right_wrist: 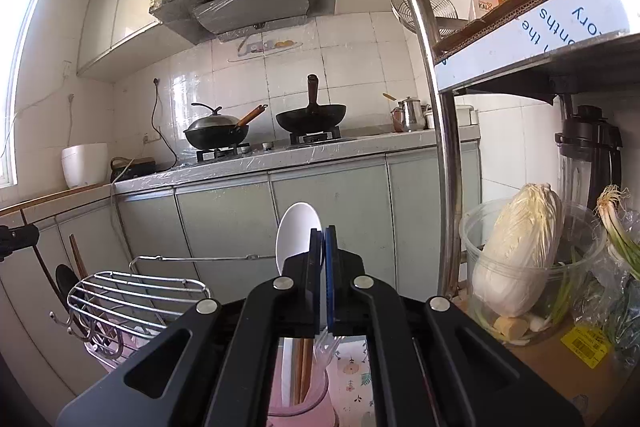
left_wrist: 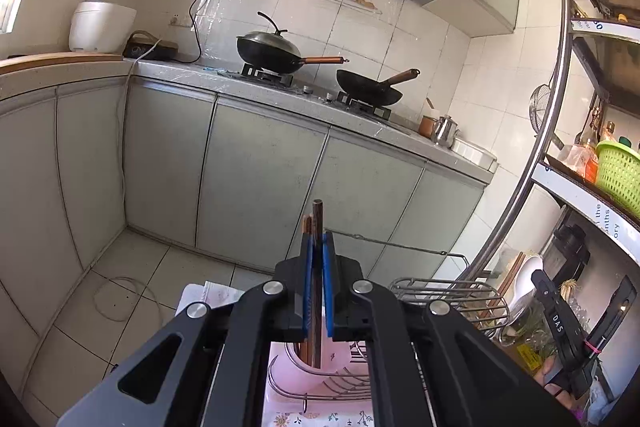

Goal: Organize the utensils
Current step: 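Drop the chopstick into the pink cup with the left tool while the right tool releases the white spoon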

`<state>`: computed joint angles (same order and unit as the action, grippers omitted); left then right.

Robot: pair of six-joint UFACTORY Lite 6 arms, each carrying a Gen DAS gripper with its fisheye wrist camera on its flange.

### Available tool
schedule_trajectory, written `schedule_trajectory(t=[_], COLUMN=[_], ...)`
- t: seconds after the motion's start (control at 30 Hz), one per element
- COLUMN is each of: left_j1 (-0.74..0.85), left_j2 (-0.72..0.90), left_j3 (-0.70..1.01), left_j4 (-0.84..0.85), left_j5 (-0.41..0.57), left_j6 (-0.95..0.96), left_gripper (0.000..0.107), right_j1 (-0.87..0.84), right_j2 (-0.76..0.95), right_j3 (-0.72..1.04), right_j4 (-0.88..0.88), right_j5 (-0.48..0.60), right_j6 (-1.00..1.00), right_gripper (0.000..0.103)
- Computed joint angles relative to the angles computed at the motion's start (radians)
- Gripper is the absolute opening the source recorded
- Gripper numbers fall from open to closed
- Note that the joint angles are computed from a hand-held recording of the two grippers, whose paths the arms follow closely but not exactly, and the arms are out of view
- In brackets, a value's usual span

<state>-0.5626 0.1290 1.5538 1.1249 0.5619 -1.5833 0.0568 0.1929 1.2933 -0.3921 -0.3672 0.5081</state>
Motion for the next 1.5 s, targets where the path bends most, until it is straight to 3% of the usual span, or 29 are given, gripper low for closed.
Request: schedule_trajectory(t=[0.57, 0.67, 0.73, 0.8, 1.03, 1.13, 1.27, 1.5], left_j1=[0.039, 0.048, 0.049, 0.049, 0.041, 0.03, 0.012, -0.002], left_j2=[0.105, 0.099, 0.086, 0.067, 0.016, -0.01, -0.052, -0.114], left_j3=[-0.056, -0.065, -0.076, -0.097, -0.138, -0.164, -0.209, -0.292], left_j4=[-0.157, -0.177, -0.187, -0.162, -0.163, -0.147, -0.111, -0.119], left_j5=[-0.065, -0.079, -0.079, -0.082, -0.079, -0.077, -0.069, -0.081], left_j6=[0.051, 0.056, 0.052, 0.015, 0.001, -0.023, -0.063, -0.089], left_gripper=[0.005, 0.01, 0.024, 0.032, 0.033, 0.033, 0.033, 0.033], right_j1=[0.005, 0.004, -0.001, -0.007, -0.023, -0.033, -0.049, -0.073], right_j2=[-0.047, -0.05, -0.049, -0.042, -0.053, -0.057, -0.064, -0.136], right_j3=[-0.166, -0.173, -0.169, -0.153, -0.14, -0.135, -0.135, -0.215], right_j4=[-0.116, -0.145, -0.199, -0.29, -0.543, -0.651, -0.775, -0.796], right_j5=[0.017, 0.027, 0.035, 0.051, 0.067, 0.066, 0.055, 0.041], right_j6=[0.099, 0.133, 0.19, 0.278, 0.519, 0.627, 0.75, 0.775], right_gripper=[0.002, 0.002, 0.003, 0.003, 0.004, 0.007, 0.025, 0.027])
